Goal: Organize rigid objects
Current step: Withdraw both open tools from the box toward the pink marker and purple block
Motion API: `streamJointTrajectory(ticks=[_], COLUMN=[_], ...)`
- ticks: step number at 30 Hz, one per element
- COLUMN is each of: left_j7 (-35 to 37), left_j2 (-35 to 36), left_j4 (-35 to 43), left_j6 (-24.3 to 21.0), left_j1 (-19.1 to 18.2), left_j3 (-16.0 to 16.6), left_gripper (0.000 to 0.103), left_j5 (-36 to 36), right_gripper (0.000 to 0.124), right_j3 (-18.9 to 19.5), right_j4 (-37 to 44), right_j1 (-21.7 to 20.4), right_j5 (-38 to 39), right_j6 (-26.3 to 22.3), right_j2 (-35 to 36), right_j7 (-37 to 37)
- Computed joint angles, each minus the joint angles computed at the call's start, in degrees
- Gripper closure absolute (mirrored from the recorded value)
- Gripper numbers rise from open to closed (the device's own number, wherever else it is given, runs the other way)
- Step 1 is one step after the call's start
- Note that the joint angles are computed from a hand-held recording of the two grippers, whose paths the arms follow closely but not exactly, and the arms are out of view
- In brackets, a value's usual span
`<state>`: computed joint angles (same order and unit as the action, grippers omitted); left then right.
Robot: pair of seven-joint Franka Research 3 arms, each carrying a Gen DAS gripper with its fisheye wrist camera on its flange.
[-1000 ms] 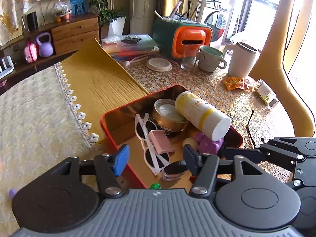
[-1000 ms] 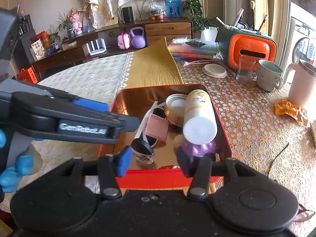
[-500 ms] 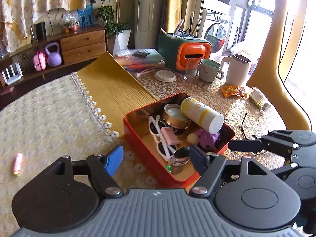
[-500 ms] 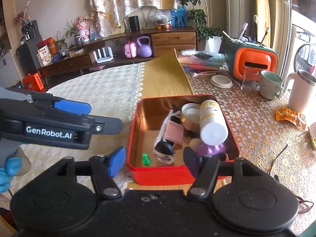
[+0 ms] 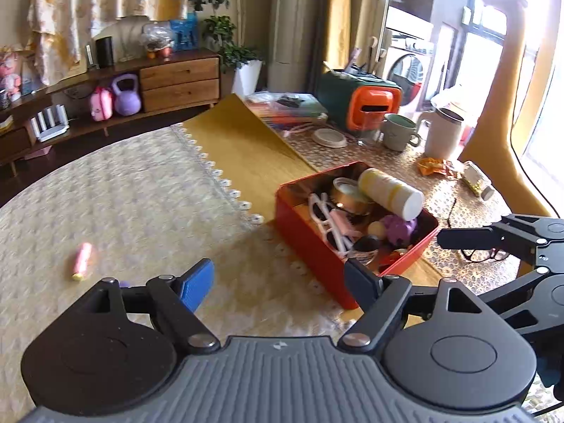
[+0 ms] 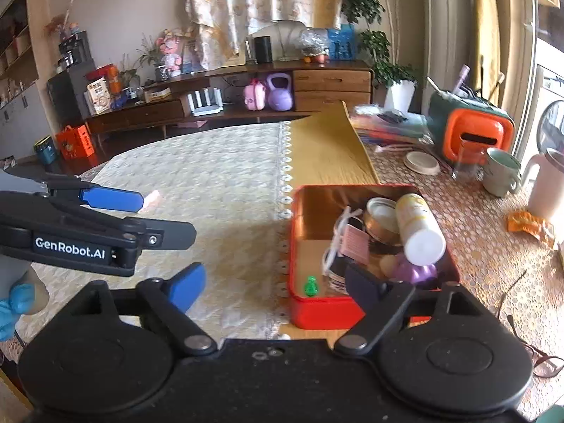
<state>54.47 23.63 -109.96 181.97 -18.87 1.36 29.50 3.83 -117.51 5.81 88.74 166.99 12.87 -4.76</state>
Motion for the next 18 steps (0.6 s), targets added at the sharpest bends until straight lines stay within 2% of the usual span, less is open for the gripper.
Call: streamJointTrajectory(ticks=[5, 9, 11, 15, 18], left_j7=[-1.2, -2.8, -2.1, 1.0, 2.6], left_j2=[-2.8, -4.6, -5.3, -6.5, -7.1], left_j4=[-4.7, -8.0, -9.5, -12.6, -14.2], left_j6=[1.8, 3.9, 4.8, 7.4, 8.4], left_j1=[-0.3, -3.0, -1.3, 6.2, 8.5], left_j3=[2.5, 7.3, 6.4, 0.7, -0.3], left_gripper=[0.021, 0.018, 0.017, 0.012, 0.008], left_j5=[0.2, 0.9, 0.2, -2.3, -4.3], right_gripper=[0.026, 0.022, 0.021, 0.021, 0.021], right_j3=[0.7, 1.0, 1.1, 1.6, 2.1], right_j4=[-0.2, -0.1, -0.1, 0.1, 0.5], right_j1=[1.3, 2.6, 3.4, 4.9, 5.7], right_j5=[3.0, 4.3, 4.5, 3.7, 2.1], right_j6=[1.0, 0.7, 0.9, 1.9, 1.9], right_j2=[-0.5, -0.5, -0.4, 0.1, 0.8], right_j7=[-2.8, -4.9, -5.6, -5.6, -4.8])
